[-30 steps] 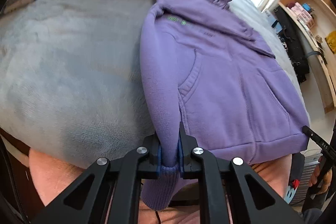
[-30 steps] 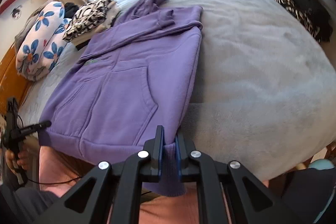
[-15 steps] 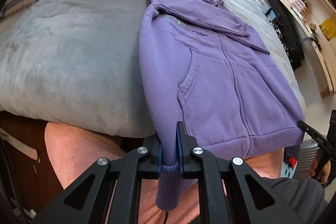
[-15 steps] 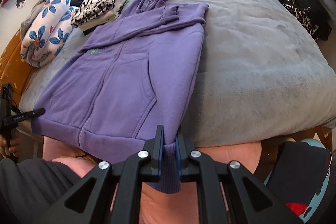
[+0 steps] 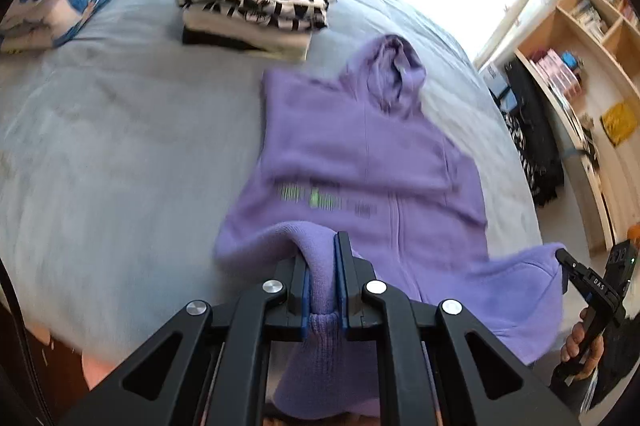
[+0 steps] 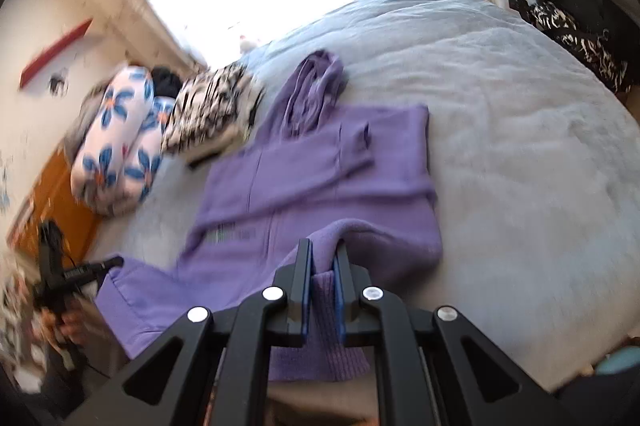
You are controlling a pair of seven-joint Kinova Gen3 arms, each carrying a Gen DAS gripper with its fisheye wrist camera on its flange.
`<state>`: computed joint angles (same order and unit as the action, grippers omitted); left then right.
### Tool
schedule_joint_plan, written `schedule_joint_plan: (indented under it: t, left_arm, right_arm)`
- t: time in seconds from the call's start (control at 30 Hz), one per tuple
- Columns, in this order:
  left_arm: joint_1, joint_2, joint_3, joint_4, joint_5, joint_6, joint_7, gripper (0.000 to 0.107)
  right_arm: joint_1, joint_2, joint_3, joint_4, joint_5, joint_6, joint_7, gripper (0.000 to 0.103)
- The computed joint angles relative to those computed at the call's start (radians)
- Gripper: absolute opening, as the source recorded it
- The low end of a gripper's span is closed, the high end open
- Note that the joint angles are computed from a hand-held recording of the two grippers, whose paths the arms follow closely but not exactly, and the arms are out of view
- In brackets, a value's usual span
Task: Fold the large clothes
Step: 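Lift the hem with both grippers and fold it up onto the hood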
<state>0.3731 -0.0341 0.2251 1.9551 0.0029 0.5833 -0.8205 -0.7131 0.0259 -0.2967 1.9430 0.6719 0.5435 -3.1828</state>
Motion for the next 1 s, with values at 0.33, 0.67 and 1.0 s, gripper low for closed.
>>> schedule_joint_plan:
  t: [0.33,0.67,1.0]
  left_arm:
    - [-0.057,0.416,-0.086,-0.301,0.061,-0.071,-0.133,0.02]
    - [-0.107,0.612,-0.093,-0.453,0.132,-0.037,-0.224,0.065]
    - [-0.012,0.652,-0.169,-0.491,0.014,-0.052,-0.262,0.065]
  right_arm:
    - [0.18,0.322,0.128,-0.278,-0.304,-0.05,0.379,0.014]
    - [0.222,0.468,0.196,-0.321,-0.463,-0.141,0.561,0.049]
    - [0.235,0.547,0.213,-0.358,-0.585,-0.164,0.768,0.049]
